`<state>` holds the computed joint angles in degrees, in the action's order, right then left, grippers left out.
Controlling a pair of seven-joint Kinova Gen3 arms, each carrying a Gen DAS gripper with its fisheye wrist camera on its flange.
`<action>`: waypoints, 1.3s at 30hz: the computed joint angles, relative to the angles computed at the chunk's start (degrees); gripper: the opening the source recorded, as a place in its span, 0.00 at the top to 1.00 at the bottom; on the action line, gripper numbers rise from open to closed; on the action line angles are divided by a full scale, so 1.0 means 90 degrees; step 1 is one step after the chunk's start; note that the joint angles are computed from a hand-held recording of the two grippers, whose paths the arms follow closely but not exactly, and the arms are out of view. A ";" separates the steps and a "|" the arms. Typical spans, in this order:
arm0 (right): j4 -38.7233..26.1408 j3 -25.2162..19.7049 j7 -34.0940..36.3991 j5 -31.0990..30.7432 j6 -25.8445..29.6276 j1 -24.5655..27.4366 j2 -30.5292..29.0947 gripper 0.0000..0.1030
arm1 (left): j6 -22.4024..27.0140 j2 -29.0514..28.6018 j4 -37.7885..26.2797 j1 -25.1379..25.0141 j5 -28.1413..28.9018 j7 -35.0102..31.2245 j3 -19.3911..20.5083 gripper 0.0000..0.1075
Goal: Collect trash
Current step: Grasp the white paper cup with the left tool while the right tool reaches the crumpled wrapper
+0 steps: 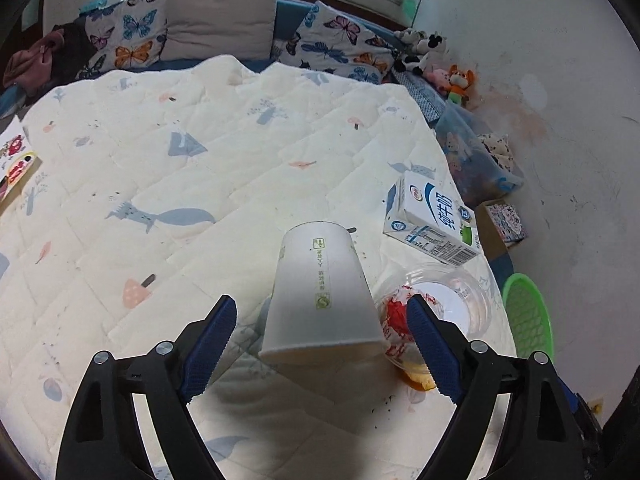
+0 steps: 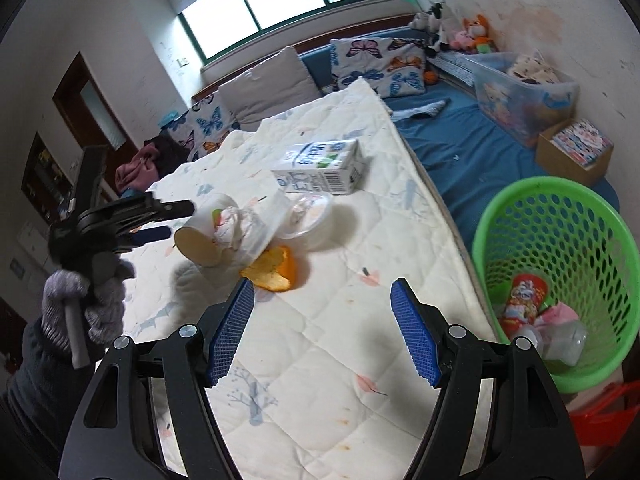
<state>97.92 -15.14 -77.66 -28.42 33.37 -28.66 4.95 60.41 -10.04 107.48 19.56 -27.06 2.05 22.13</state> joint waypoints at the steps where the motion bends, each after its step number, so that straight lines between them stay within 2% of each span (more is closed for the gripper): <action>1: -0.0048 -0.0014 -0.0019 0.0047 0.0019 -0.0033 0.0032 0.31 | -0.0033 0.0036 -0.0009 -0.0011 0.0054 -0.0073 -0.0060 0.22; 5: -0.0113 -0.0046 -0.0081 0.0199 0.0039 -0.0117 0.0082 0.31 | -0.0342 0.0135 0.0052 -0.0070 0.0352 -0.0484 -0.0362 0.23; 10: -0.0226 -0.0071 -0.0124 0.0325 0.0079 -0.0180 0.0155 0.31 | -0.0867 0.0040 0.0326 -0.0203 0.0788 -0.0807 -0.0603 0.34; 11: -0.0270 -0.0077 -0.0116 0.0337 0.0110 -0.0184 0.0176 0.31 | -0.0947 0.0011 0.0376 -0.0244 0.0840 -0.0834 -0.0602 0.35; 12: -0.0300 -0.0083 -0.0127 0.0372 0.0123 -0.0200 0.0191 0.31 | -0.1011 -0.0019 0.0429 -0.0283 0.0873 -0.0848 -0.0585 0.41; 15: -0.0442 -0.0102 -0.0218 0.0598 0.0168 -0.0306 0.0258 0.31 | -0.1101 -0.0113 0.0515 -0.0379 0.0835 -0.0843 -0.0449 0.43; 25: -0.0984 -0.0216 -0.0343 0.1183 0.0263 -0.0701 0.0586 0.33 | -0.0649 -0.0898 0.0669 -0.0718 0.0700 -0.0455 0.0206 0.44; 39: -0.2659 -0.0034 -0.0698 0.2834 0.1141 -0.1980 0.1784 0.39 | 0.0069 -0.2091 0.0730 -0.1610 0.1349 -0.0931 0.0851 0.44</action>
